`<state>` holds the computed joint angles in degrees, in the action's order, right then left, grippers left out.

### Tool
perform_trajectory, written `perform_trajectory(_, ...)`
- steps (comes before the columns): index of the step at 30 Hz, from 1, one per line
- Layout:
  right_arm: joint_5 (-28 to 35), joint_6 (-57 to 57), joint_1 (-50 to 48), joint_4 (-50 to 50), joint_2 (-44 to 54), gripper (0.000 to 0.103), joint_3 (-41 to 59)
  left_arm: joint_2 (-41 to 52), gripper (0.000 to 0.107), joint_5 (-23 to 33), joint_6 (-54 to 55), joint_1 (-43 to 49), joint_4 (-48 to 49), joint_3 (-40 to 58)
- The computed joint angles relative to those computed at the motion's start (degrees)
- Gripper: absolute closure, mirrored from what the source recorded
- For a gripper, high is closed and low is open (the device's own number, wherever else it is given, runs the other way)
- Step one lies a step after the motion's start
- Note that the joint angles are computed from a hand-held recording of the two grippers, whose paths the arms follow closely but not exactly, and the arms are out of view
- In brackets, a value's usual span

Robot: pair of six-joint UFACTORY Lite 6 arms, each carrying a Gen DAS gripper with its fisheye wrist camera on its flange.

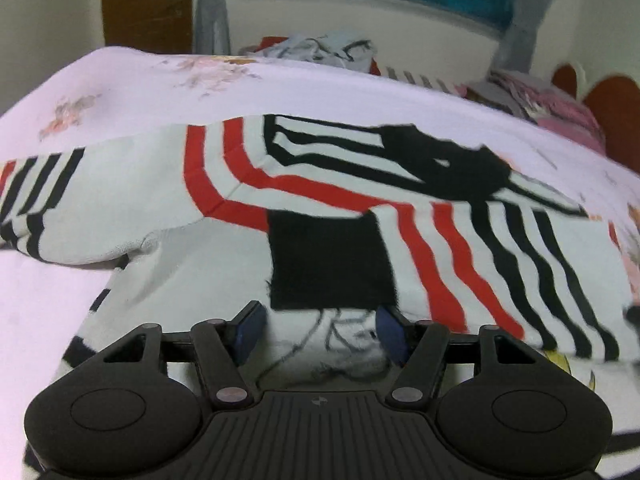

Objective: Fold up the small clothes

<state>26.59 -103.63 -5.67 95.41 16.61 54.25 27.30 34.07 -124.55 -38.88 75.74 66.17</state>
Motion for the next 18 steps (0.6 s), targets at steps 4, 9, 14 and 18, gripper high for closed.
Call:
perform_trajectory(4, -1.3, -0.1, 0.9, 0.8, -0.3, 0.078, -0.3, 1.2, 0.069, -4.3, -12.7, 4.1, 11.0, -0.3)
perform_trajectory(9, -2.1, 0.9, 1.2, 0.0, -1.2, 0.078, -0.5, 2.8, 0.099, -0.7, -15.7, 5.8, 19.0, 1.4)
perform_trajectory(14, -3.9, -4.3, 2.3, 4.9, -1.2, 0.077, -2.3, 7.1, 0.095, -1.8, -4.8, 7.7, 16.2, 4.8)
perform_trajectory(18, -4.8, -4.6, 2.8, 5.6, -2.7, 0.075, -3.1, 5.5, 0.043, 7.4, 3.0, 4.7, 7.3, 4.4)
